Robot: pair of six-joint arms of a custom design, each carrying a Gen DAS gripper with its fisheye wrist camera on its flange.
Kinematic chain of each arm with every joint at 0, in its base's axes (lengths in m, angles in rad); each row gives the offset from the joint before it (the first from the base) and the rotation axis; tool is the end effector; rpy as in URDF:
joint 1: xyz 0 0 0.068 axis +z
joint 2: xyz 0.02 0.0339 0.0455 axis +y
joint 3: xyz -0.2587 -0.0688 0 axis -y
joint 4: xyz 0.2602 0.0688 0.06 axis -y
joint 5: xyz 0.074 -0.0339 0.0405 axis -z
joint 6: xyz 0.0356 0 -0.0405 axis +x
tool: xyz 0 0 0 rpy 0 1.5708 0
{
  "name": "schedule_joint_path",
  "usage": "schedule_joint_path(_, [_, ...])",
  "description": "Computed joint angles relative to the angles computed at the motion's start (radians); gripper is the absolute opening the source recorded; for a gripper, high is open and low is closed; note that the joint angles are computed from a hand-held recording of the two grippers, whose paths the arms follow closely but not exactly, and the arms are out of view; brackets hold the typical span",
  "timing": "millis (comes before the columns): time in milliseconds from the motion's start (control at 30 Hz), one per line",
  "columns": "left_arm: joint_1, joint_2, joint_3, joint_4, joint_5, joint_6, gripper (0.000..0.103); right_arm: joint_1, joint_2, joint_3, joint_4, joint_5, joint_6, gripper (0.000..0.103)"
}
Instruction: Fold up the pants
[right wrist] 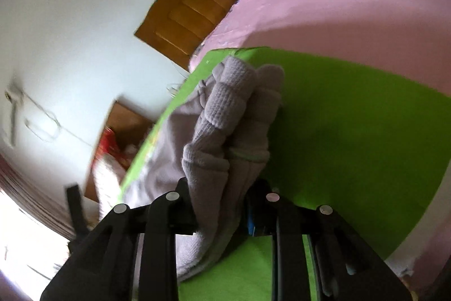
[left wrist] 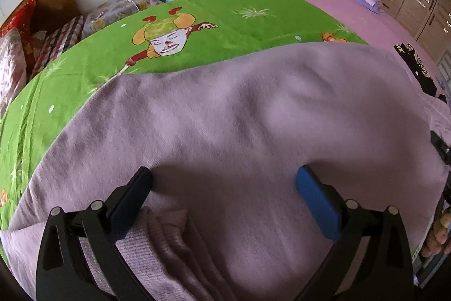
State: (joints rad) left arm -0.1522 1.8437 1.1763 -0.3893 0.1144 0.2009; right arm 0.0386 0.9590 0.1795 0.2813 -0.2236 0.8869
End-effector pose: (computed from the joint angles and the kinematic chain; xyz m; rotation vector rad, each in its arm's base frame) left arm 0.3799 -0.0624 0.1535 0.4994 2.5744 -0.1333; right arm 0.1937 0.0154 0.1331 0.7539 2.0181 0.7863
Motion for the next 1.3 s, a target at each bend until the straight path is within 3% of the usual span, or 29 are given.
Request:
schedule_joint_path(67, [-0.006,-0.042,-0.035,0.043,-0.016,-0.024,0.099,-0.029,-0.003,-0.011,0.025,-0.052,0.042,0.02])
schedule_joint_path(133, [0.015,-0.175,-0.149,0.135,0.041,-0.061,0.099,-0.044,-0.003,-0.015,0.046,-0.092,0.1,0.02])
schedule_joint_path(200, [0.051,-0.247,-0.188,0.12,0.121,-0.081,0.1,-0.032,0.023,-0.014,0.066,-0.08,0.113,0.02])
schedule_joint_path(400, [0.18,-0.364,-0.296,0.12,0.148,0.014,0.1,0.032,0.013,-0.002,0.026,0.011,0.12,0.021])
schedule_joint_path(467, [0.279,-0.32,-0.259,0.108,0.176,0.013,0.101,0.037,0.04,0.011,0.032,0.025,0.112,0.021])
schedule_joint_path(567, [0.412,-0.113,-0.086,-0.044,0.331,0.053,0.101,0.066,0.043,0.034,0.005,0.057,0.124,0.021])
schedule_joint_path(667, [0.427,-0.093,-0.102,0.014,0.374,0.094,0.101,0.075,0.044,0.042,-0.006,0.069,0.157,0.021])
schedule_joint_path(733, [0.436,-0.122,-0.134,0.062,0.387,0.069,0.101,0.126,0.018,0.089,-0.091,0.142,0.151,0.022])
schedule_joint_path(800, [0.482,-0.21,-0.218,0.144,0.434,0.018,0.101,0.267,0.002,0.217,-0.235,0.327,0.036,0.022])
schedule_joint_path(833, [0.542,-0.269,-0.262,0.182,0.505,-0.019,0.101,0.334,0.019,0.283,-0.271,0.398,-0.025,0.022])
schedule_joint_path(967, [0.775,-0.383,-0.338,0.235,0.666,-0.125,0.101,0.646,0.264,0.653,-0.338,0.637,-0.374,0.021])
schedule_joint_path(1100, [0.981,-0.378,-0.317,0.185,0.676,-0.065,0.101,0.92,0.68,1.057,-0.389,0.687,-0.7,0.022])
schedule_joint_path(1200, [1.116,-0.345,-0.297,0.13,0.689,-0.007,0.101,1.055,0.976,1.297,-0.509,0.69,-0.89,0.022])
schedule_joint_path(1267, [1.174,-0.314,-0.285,0.088,0.698,0.028,0.101,1.105,1.128,1.412,-0.61,0.649,-0.984,0.022])
schedule_joint_path(1300, [1.197,-0.294,-0.273,0.049,0.709,0.061,0.101,1.136,1.183,1.421,-0.602,0.678,-1.026,0.024])
